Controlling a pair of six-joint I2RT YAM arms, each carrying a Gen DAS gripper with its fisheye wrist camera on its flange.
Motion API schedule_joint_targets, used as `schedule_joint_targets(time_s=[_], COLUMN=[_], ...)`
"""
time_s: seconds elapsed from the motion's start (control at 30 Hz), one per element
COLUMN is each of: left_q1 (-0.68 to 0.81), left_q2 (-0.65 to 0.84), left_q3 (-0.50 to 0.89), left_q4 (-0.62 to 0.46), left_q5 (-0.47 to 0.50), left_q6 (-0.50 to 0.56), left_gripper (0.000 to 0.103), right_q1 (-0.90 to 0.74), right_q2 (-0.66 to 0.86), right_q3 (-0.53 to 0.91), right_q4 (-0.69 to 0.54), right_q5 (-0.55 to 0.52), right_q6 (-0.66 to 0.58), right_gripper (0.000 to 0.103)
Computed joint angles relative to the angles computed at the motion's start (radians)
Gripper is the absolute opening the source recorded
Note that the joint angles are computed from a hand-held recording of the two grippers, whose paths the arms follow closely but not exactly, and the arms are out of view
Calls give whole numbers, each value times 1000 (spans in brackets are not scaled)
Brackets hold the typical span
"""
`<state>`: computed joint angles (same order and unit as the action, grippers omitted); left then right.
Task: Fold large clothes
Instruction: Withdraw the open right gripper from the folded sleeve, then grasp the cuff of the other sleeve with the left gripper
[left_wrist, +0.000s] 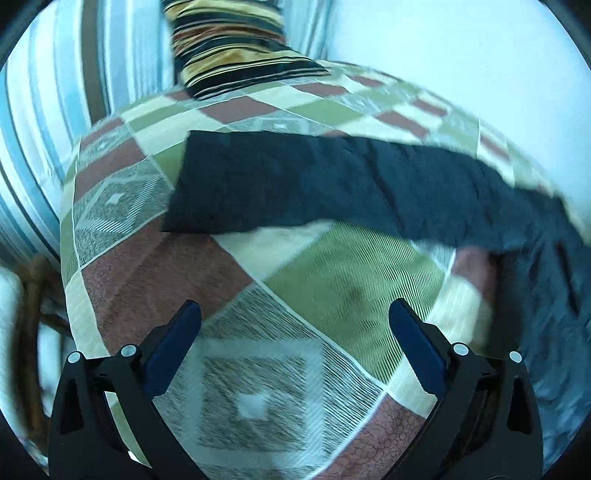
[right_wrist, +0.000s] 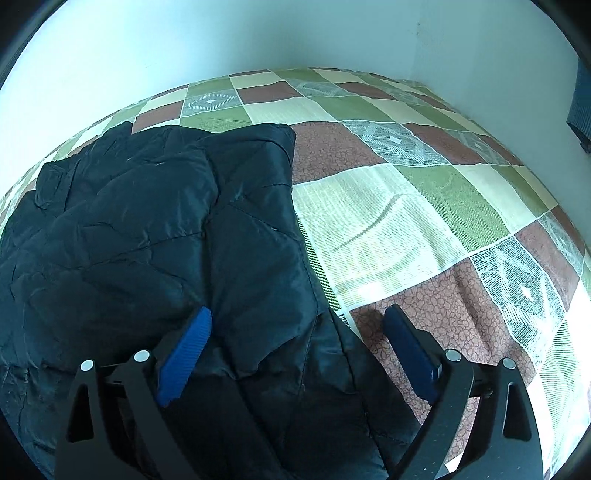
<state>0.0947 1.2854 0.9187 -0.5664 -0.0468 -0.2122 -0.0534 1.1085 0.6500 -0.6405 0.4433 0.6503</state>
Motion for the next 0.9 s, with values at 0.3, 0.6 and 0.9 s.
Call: schedule_joint_targets(time_s=[0.3,0.6,0.9], left_q1=[287,346,365], left_q2=[147,303,335], left_q3=[84,192,217], left_q4=[58,145,128], left_q5=[289,352,368], left_q6=[-30,-89,-41], left_gripper=[100,77,19], right_q1=[3,4,3], right_q2=[5,5,7], right_q3=[3,4,6], right_q4=[-1,-2,-3], right_q5=[7,8,6], right_q6=[1,4,6], right_gripper=[93,93,93])
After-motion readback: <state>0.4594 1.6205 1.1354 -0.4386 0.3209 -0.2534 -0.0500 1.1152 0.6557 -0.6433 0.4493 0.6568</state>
